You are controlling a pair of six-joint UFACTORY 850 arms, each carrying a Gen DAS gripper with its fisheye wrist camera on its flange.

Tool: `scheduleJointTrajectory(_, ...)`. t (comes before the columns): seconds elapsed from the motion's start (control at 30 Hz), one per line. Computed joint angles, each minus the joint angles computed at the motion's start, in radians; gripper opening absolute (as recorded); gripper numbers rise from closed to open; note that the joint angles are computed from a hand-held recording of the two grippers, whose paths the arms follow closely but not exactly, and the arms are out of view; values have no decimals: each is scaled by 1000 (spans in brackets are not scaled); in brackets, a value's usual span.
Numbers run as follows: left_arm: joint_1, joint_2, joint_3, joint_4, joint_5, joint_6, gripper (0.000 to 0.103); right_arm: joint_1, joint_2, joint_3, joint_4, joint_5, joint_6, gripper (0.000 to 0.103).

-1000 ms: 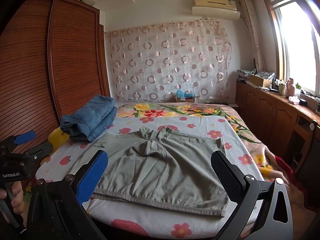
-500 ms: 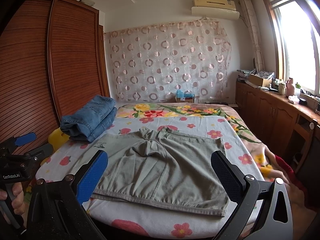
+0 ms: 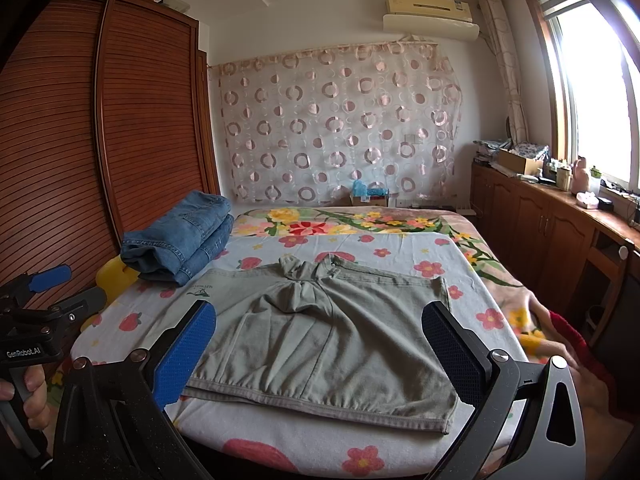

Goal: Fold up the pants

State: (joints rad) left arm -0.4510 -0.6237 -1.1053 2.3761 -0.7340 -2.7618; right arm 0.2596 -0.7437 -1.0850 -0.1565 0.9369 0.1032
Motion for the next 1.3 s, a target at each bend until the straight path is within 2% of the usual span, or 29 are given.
scheduleJointTrajectory(1.1,-1,-1,-2,-1,0,-1,103,-1,-2,0,-1,18,-12,103)
scheduleJointTrajectory(1.3,3,-19,-24,-8,36,12,103,-12,-13,-12,-25,7,-2,103)
